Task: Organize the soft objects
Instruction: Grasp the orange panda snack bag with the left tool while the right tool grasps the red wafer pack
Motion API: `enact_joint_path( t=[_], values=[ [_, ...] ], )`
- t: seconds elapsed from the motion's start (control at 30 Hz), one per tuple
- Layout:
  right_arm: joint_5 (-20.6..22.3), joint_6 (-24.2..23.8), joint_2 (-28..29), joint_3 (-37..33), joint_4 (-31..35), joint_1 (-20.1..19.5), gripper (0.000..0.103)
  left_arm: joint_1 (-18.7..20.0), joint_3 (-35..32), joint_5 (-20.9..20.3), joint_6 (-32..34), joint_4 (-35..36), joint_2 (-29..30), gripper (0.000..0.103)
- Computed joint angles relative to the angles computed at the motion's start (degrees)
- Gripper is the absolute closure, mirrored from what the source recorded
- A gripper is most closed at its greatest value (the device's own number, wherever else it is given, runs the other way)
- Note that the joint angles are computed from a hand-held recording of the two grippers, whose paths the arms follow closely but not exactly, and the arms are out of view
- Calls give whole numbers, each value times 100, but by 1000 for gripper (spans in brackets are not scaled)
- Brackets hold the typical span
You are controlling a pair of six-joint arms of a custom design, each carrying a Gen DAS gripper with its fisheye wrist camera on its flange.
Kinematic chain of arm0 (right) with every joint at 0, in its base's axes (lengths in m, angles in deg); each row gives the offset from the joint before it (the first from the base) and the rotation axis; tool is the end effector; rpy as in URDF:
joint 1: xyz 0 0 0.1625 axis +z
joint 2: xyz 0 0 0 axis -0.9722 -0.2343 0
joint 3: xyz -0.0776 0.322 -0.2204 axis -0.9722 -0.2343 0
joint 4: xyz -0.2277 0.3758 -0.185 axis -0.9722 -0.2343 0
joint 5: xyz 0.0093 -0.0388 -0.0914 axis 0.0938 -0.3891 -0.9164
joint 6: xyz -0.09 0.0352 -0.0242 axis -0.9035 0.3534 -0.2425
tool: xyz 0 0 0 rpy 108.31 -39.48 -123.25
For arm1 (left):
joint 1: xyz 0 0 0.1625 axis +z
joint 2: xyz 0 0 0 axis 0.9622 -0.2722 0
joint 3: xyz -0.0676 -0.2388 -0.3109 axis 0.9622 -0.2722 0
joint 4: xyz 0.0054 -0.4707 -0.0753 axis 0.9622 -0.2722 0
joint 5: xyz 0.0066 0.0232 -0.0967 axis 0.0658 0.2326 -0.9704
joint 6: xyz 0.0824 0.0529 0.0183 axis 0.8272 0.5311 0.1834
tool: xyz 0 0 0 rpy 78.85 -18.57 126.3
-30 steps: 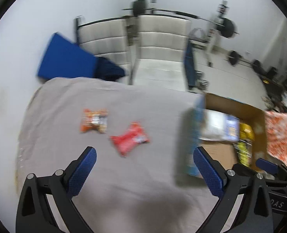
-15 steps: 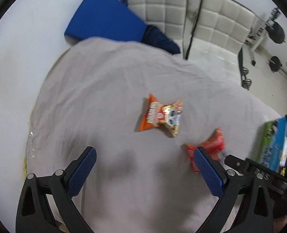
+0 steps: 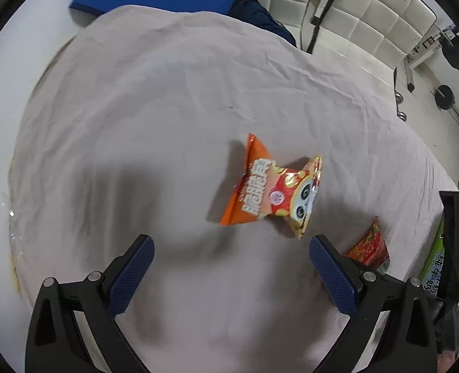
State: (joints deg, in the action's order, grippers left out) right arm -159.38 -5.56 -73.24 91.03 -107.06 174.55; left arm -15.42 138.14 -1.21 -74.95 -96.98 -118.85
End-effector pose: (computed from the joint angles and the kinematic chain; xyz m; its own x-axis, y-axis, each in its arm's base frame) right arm 0.1790 -0.6865 -0.0060 -0.8117 -0.0704 0.5799 0.1026 0.9601 0.2603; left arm -0.1475 -0.6227 0.1965 -0.6374 -0.4282 -0.6406 -0.2729 0.9030 -0.3319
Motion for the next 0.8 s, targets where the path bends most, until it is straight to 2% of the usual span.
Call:
enact_joint_path(
  t=[0.1, 0.17, 0.23, 0.27, 0.3, 0.33, 0.4, 0.53, 0.7, 0.77, 0.8],
  values=[
    [-809, -450, 158, -171, 287, 151, 48, 112, -97, -140, 306, -236, 108, 1],
    [-1045, -586, 224, -257, 439, 191, 48, 207, -211, -298, 592, -389, 237, 1],
    [-1188, -648, 237, -265, 425, 226, 43, 295, -354, -399, 774, -416, 391, 1],
    [-1245, -709, 236, -239, 353, 241, 37, 345, -444, -446, 908, -441, 501, 1],
    [-1259, -751, 221, -199, 268, 240, 31, 376, -510, -456, 989, -438, 579, 1],
    [-1230, -705, 223, -153, 237, 254, 29, 420, -609, -471, 1076, -405, 691, 1],
    [-1082, -604, 248, -224, 317, 210, 28, 485, -761, -503, 1175, -341, 876, 1],
    [-1050, -421, 264, -215, 389, 148, 28, 592, -941, -543, 1339, -302, 1152, 1],
    [-1010, -279, 297, -209, 419, 113, 28, 592, -992, -393, 1426, -266, 1320, 1],
    [-1013, -251, 279, -167, 395, 96, 28, 584, -983, -366, 1428, -297, 1329, 11],
    [-1024, -229, 414, -337, 436, 81, 28, 579, -972, -331, 1413, -293, 1327, 24]
  ],
)
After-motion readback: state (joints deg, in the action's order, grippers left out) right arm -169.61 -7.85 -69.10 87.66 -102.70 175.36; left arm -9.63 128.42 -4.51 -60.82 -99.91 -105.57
